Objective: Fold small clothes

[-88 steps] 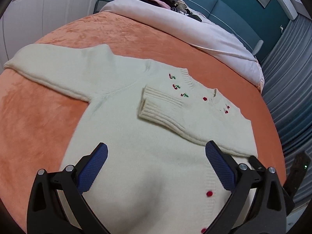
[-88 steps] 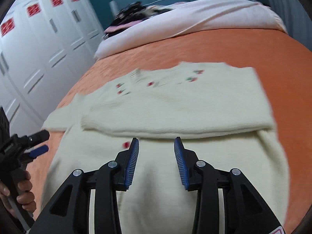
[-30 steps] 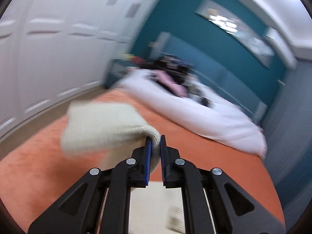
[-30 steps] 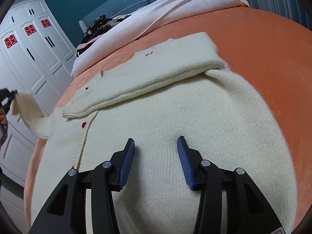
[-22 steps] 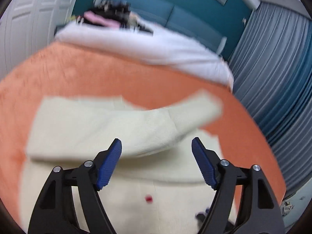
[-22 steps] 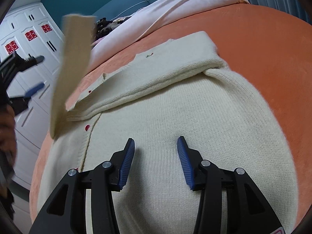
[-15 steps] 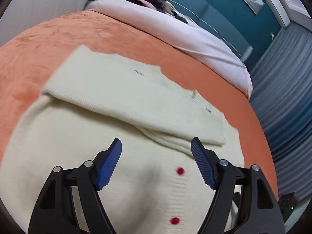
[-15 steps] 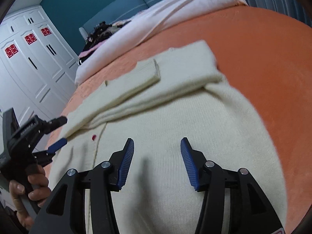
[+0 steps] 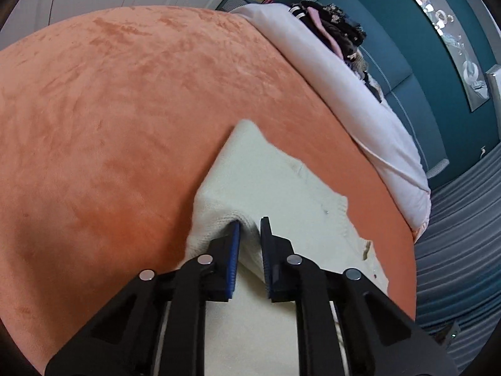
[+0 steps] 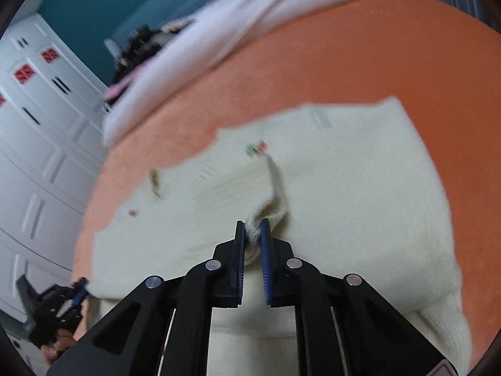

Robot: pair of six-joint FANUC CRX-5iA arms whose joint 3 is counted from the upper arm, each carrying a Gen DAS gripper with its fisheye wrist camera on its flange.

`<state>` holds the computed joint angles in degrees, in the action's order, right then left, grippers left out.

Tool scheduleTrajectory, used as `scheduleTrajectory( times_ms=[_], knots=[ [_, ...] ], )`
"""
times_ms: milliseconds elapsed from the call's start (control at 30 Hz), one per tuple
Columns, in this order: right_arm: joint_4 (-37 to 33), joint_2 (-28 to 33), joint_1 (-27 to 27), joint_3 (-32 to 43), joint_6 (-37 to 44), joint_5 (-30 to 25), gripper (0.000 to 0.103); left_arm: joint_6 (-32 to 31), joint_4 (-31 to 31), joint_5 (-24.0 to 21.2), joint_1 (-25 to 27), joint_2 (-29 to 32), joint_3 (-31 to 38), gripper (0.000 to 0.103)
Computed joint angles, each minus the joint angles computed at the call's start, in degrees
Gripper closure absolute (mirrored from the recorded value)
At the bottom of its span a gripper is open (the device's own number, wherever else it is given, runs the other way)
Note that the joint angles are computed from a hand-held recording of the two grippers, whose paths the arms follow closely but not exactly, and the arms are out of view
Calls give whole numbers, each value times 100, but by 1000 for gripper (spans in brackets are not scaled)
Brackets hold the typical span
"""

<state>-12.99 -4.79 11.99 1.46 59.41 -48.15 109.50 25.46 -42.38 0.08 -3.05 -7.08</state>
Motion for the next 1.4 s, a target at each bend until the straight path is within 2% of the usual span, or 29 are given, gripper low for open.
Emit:
scheduleTrajectory(
  times_ms=[67, 100, 133, 167, 200, 233, 267, 300, 333, 367, 433, 533, 633, 667, 733, 800, 867, 900, 933, 967, 1033, 1067, 1133, 1167, 1200, 1267, 1300, 1400],
  knots=[
    [24, -466, 48, -202, 123, 575, 95, -174, -120, 78, -6, -56, 9, 93],
    [381, -709, 165, -495, -54, 910, 95, -234, -270, 49, -33, -30, 40, 93],
    [838, -791, 261, -734, -292, 998, 95, -349, -302, -21, -49, 35, 40, 93],
    [997, -706, 279, -782, -430, 790, 95, -290, -441, -194, -68, 149, 104, 94],
    [873, -432, 182, -653, -367, 286, 95, -199, -586, -277, -100, 222, 120, 96],
    [776, -217, 146, -741, -398, -11, 96, -243, -646, -127, -145, 168, -7, 96],
    [612, -201, 86, -797, -244, -10, 96, -235, -824, 9, -213, 88, -63, 96],
    [744, -381, 152, -988, -295, 255, 96, -199, -1029, -15, -271, 102, 22, 96],
    [829, -440, 197, -954, -434, 236, 96, -188, -1131, -29, -299, 104, 55, 96],
    [756, -536, 199, -954, -432, 310, 96, -238, -1115, 15, -287, 106, 30, 96],
    [1157, -708, 367, -1151, -564, 554, 95, -345, -983, 180, -259, 56, -120, 96],
    [1584, -390, 496, -992, -592, -59, 93, -367, -1054, 409, -296, 3, -247, 96],
    [2486, -771, 797, -1346, -1578, 438, 92, -426, -989, 559, -301, -43, -362, 95],
    [2441, -793, 843, -1281, -1612, 598, 92, -421, -1006, 586, -311, -48, -375, 95],
    [1841, -577, 928, -775, -982, 541, 92, -287, -1216, 540, -364, -28, -289, 95],
    [1523, -166, 1018, -273, -400, 324, 92, -149, -1443, 443, -417, 16, -156, 95],
    [1383, 509, 1051, 342, -36, -295, 92, -115, -1503, 403, -433, 32, -108, 95],
    [1350, 769, 1010, 480, 23, -543, 97, -121, -1500, 402, -432, 35, -106, 95],
    [1208, 853, 913, 464, 55, -492, 102, -122, -1512, 392, -435, 41, -95, 95],
    [996, 776, 808, 398, 99, -311, 103, -97, -1544, 382, -446, 47, -79, 95],
    [907, 690, 727, 488, -251, -461, 103, -100, -1572, 388, -454, 54, -73, 95],
    [1039, 450, 725, 264, -439, -272, 95, -120, -1554, 403, -450, 53, -86, 95],
    [1291, 48, 716, -140, -650, 85, 95, -138, -1539, 423, -443, 46, -106, 95],
    [1419, -107, 700, -328, -801, 46, 95, -114, -1574, 406, -451, 50, -87, 95],
    [1423, -63, 616, -367, -845, 13, 95, -84, -1625, 380, -462, 61, -57, 95],
    [1241, 183, 419, -304, -605, -279, 103, 53, -1839, 263, -520, 102, 75, 95],
    [1177, 106, 389, -445, -492, -91, 103, 137, -1971, 192, -560, 126, 155, 95],
    [1263, 106, 410, -255, -596, -279, 101, 367, -2354, -18, -688, 204, 388, 95]
  ],
)
